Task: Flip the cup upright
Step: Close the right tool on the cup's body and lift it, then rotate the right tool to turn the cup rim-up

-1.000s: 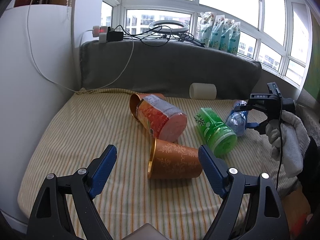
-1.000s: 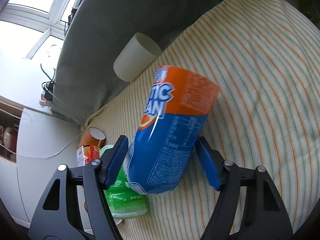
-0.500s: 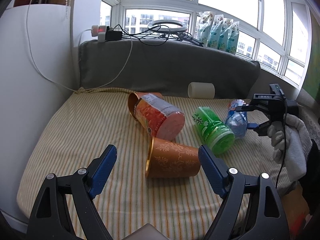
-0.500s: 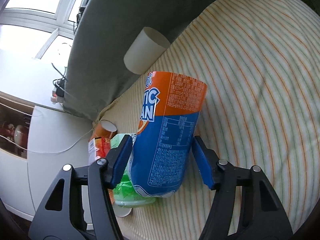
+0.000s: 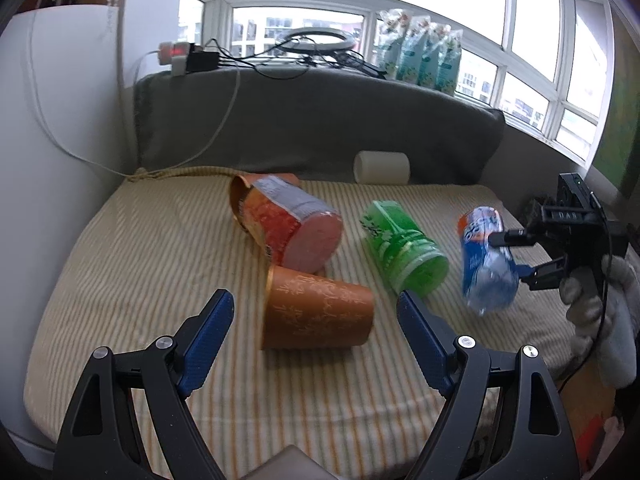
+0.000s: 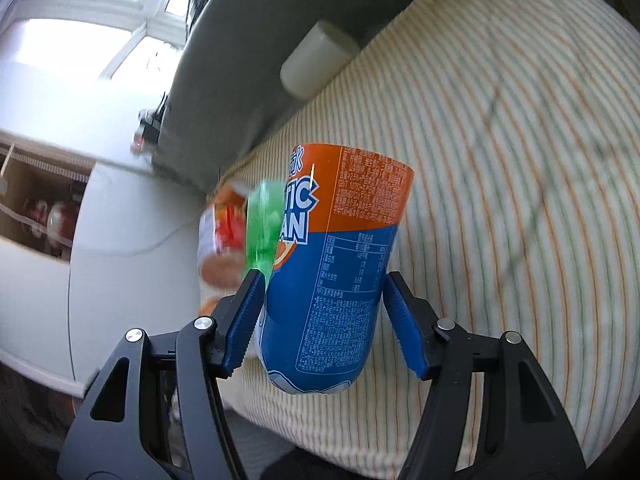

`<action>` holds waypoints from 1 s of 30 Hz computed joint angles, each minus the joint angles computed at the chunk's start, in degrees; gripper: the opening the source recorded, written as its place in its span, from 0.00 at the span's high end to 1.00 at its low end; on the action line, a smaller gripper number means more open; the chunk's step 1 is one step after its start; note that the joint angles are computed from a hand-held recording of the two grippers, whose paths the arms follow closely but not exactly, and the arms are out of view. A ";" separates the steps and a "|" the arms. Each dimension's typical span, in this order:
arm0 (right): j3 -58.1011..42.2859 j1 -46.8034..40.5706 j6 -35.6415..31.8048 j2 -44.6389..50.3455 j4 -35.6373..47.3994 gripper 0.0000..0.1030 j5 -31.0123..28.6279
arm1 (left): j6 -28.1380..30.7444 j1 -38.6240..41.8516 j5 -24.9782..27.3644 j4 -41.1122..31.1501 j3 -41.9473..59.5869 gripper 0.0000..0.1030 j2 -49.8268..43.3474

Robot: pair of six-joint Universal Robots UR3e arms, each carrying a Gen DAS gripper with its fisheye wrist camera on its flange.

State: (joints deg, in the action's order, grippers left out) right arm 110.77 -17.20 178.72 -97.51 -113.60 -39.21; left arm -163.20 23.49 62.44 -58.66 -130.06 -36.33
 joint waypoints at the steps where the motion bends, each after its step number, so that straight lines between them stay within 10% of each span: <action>1: -0.07 0.38 -1.42 -0.65 1.71 0.38 -0.53 | -0.74 -1.39 0.61 0.87 0.28 0.19 -1.14; 18: 0.29 6.48 -5.63 -5.94 7.97 0.23 -6.06 | -3.58 -15.95 -5.52 -4.87 11.48 0.19 -22.30; 30: 5.63 -14.62 -22.97 -31.37 32.22 0.20 -4.17 | -7.72 -28.81 -3.37 -5.09 30.48 0.21 -48.12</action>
